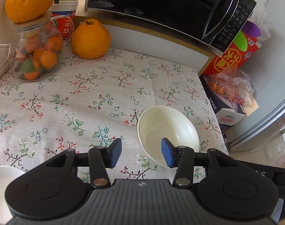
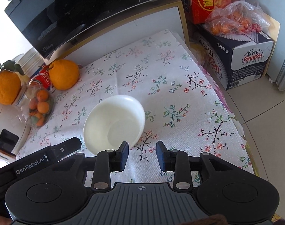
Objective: Organize plates and bowls
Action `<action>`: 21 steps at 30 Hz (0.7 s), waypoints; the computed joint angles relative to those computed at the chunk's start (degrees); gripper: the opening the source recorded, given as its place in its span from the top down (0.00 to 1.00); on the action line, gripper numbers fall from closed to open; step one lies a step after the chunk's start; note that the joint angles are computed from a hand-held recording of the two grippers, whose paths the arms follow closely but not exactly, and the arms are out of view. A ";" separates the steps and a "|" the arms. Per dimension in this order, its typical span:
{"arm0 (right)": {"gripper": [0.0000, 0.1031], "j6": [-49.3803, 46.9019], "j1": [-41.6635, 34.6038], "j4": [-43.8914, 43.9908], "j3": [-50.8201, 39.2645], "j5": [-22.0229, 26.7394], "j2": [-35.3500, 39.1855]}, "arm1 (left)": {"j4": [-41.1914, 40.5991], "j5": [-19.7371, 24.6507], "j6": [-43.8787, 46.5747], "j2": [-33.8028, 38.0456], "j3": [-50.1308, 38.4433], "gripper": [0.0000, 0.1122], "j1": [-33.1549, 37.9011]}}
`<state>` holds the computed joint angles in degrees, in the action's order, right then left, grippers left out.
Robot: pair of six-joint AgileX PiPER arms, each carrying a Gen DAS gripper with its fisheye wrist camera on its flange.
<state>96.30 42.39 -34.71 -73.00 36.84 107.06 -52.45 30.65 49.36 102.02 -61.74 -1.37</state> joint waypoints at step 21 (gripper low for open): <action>0.56 -5.04 -4.47 5.65 -4.46 -2.90 5.92 | 2.29 0.65 -4.13 7.97 -7.40 0.52 -0.57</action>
<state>91.26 37.93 -29.05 -77.46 33.94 112.98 -50.16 31.30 45.22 110.00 -69.13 -1.94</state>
